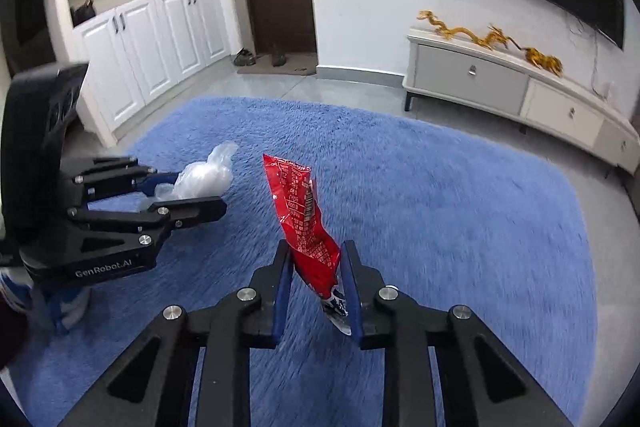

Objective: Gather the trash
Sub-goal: 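Lift the clear plastic and red chip bag and carry them to the bin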

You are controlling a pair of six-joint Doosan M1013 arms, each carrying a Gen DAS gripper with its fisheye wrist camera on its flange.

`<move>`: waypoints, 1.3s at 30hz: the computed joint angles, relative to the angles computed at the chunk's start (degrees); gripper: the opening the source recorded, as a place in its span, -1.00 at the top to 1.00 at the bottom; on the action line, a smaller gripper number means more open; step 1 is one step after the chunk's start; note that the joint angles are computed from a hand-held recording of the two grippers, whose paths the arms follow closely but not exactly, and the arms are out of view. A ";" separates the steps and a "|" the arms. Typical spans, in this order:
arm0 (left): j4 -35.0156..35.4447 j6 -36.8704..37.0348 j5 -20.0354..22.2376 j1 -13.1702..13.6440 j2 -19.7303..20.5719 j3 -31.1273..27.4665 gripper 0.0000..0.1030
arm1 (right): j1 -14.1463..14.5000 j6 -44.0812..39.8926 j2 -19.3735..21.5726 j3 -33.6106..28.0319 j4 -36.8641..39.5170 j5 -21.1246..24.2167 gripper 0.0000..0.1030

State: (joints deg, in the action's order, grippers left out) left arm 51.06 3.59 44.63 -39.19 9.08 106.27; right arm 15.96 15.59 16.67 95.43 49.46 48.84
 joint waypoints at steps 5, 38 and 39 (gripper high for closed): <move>3.69 -6.77 4.53 -4.00 -0.86 0.35 0.43 | -2.41 2.45 -3.05 3.12 3.26 0.68 0.56; 13.06 -11.61 28.97 -20.75 3.74 -9.84 0.42 | -15.19 5.92 -15.38 15.85 9.80 -7.39 0.56; 13.03 -10.95 29.25 -20.77 4.08 -10.45 0.42 | -15.47 5.70 -15.33 15.89 10.16 -7.35 0.56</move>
